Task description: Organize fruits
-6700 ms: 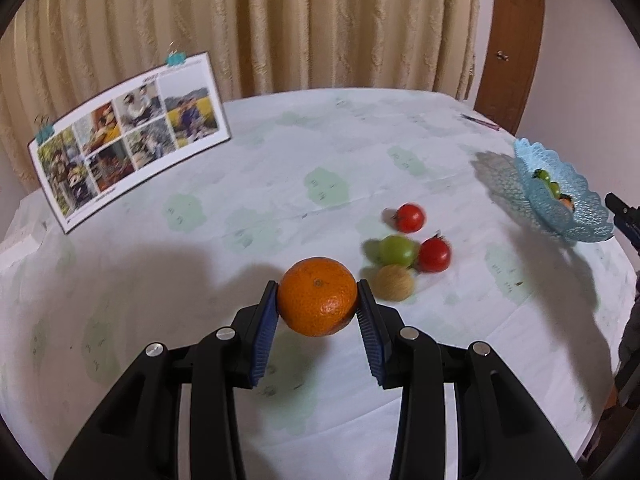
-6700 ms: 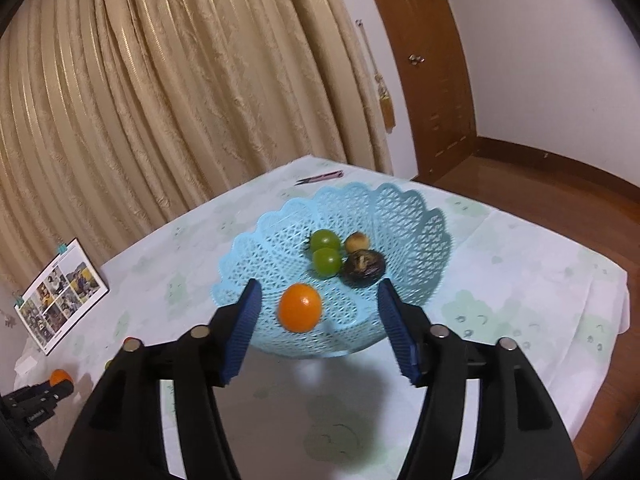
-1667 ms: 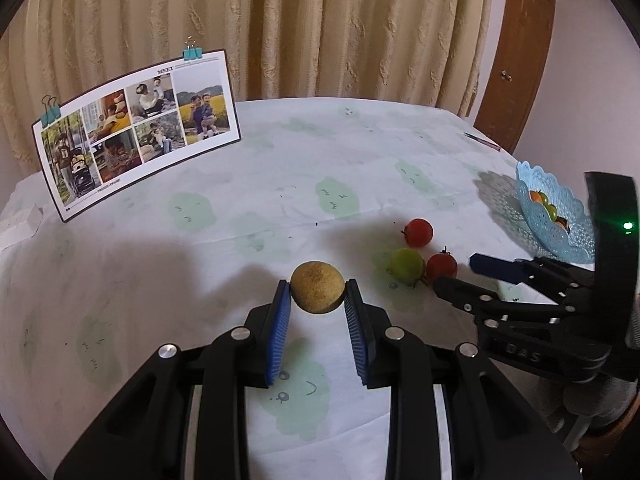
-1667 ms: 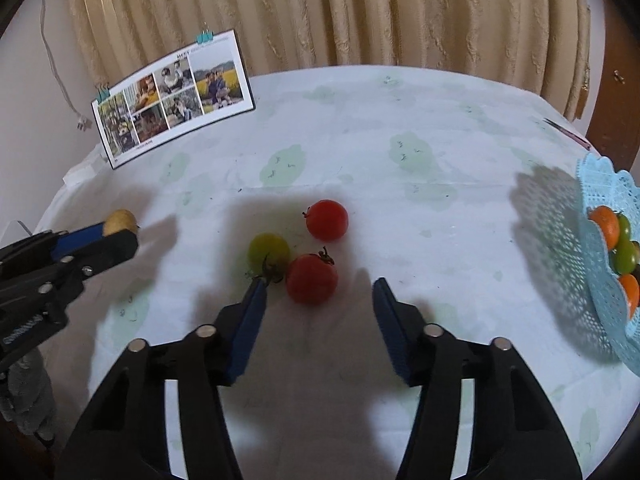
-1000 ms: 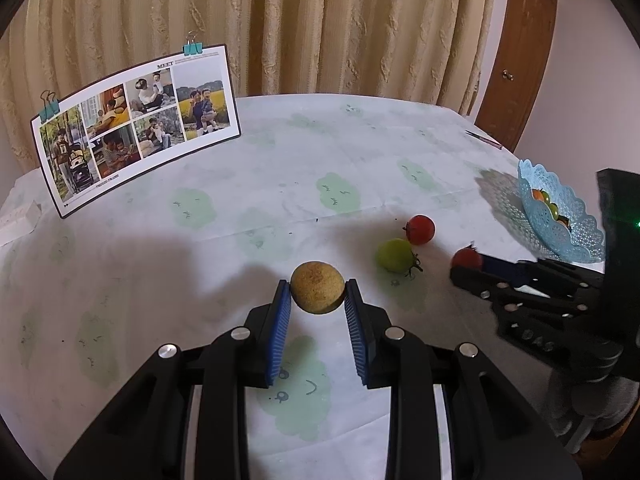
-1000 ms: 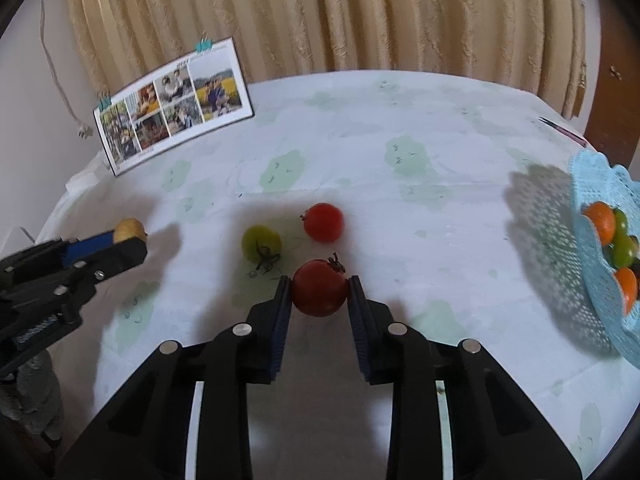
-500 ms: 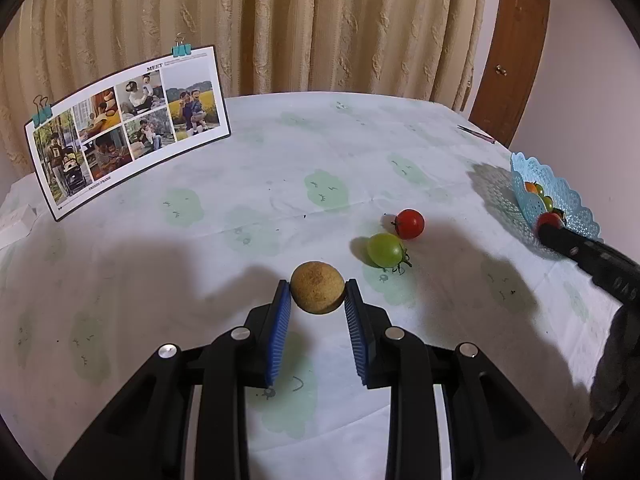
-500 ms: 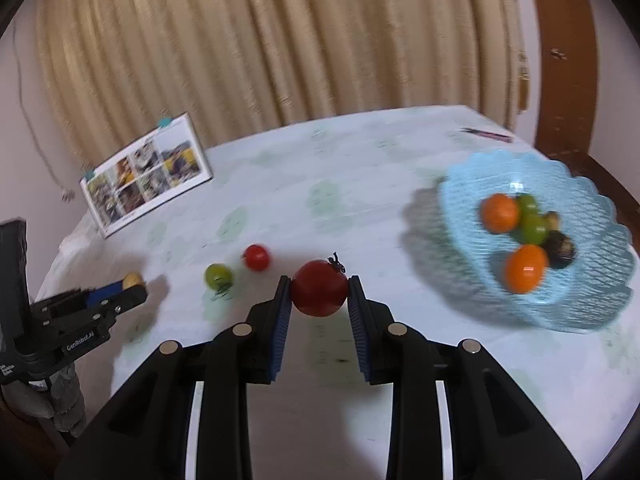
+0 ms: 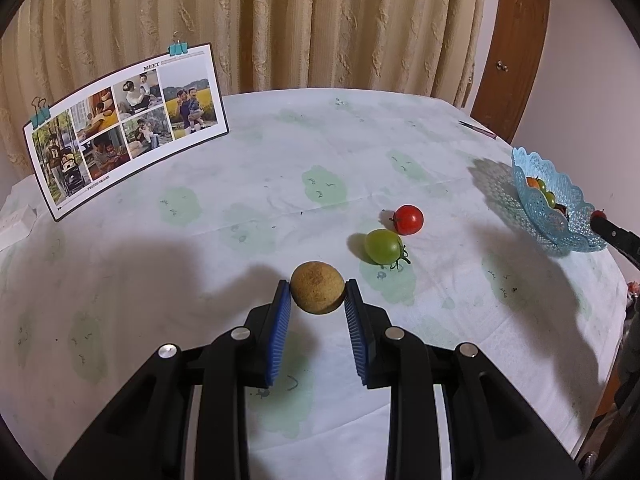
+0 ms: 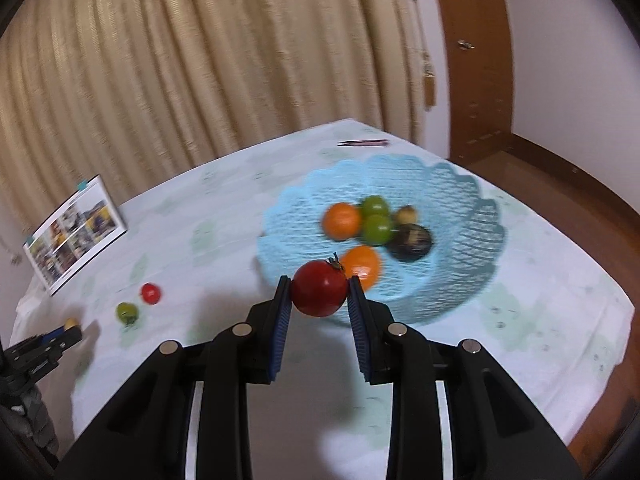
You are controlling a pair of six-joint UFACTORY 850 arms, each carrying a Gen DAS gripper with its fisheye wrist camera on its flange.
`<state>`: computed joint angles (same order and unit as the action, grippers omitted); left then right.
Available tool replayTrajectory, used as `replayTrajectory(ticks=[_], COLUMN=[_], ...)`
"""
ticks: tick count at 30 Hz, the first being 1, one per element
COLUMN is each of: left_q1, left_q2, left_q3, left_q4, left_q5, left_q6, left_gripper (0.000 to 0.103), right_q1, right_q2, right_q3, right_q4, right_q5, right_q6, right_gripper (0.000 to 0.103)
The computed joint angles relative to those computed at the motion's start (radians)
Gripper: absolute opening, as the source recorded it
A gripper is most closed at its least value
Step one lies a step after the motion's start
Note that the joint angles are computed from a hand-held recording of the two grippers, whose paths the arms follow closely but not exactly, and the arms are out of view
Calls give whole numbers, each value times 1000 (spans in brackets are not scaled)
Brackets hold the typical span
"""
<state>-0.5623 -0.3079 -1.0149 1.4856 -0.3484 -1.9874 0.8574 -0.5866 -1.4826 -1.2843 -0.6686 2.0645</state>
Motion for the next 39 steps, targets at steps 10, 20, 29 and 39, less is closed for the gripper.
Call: replayTrajectory(ticks=[10,20,29,39], left_q1=[-5,-23,-61,-106], left_q2=[-5,-19,-57,-144], left_q3=[-9,-39,-122,-279], left_q4=[-36,-73,-114,-145], left_q5=[-18,-36,-58,-25], left_q6=[24,78,190,300], left_gripper=[28,28,28,28], right_q1=[-17,-15,17,17], right_q2=[20,49,67,93], right_q3=[47,99,141,195], right_q4=[15,-57,-116,-179], right_q5=[-40,-53,-133,-129], right_q6=[44,162,246,344], right_gripper=[30,48,59,60])
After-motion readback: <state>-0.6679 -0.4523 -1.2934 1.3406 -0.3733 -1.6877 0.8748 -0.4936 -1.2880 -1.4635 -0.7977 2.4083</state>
